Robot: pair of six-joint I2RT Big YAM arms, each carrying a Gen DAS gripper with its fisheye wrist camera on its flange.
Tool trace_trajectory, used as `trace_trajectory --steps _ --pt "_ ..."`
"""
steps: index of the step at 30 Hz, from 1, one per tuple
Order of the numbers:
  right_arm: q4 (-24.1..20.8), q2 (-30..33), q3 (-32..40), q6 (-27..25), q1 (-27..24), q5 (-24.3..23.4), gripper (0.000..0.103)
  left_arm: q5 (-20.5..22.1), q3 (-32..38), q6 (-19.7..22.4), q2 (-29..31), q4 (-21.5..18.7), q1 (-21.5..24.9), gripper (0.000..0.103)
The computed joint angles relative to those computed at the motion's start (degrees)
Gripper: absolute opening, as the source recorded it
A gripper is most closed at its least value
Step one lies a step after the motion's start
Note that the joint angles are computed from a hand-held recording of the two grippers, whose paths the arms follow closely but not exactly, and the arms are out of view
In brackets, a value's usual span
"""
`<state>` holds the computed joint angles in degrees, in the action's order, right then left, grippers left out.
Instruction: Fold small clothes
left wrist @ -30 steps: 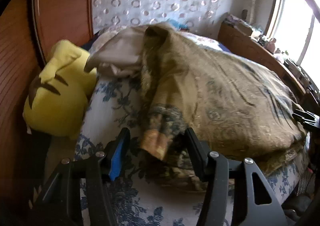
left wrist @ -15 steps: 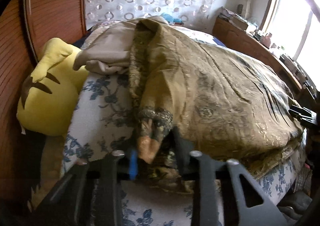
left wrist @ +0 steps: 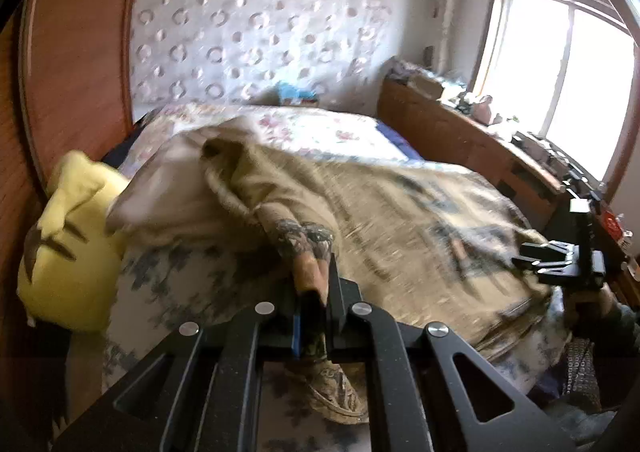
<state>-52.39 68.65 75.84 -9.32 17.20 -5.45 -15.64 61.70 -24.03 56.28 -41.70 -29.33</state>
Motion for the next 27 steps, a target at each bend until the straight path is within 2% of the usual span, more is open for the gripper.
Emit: trace_trajectory --steps 14,24,27 --pt "-0.30 -0.05 0.12 -0.10 -0.37 -0.69 0.062 1.85 7.87 6.14 7.21 7.45 -4.74 0.008" --pt "0.27 -0.85 0.23 0.11 -0.71 -0.90 0.062 4.17 16.11 9.89 13.39 6.63 -6.39 0.008" --pt "2.04 -3.33 -0.25 1.99 -1.95 -4.18 0.062 5.34 19.30 11.35 15.67 5.53 -7.43 0.008"
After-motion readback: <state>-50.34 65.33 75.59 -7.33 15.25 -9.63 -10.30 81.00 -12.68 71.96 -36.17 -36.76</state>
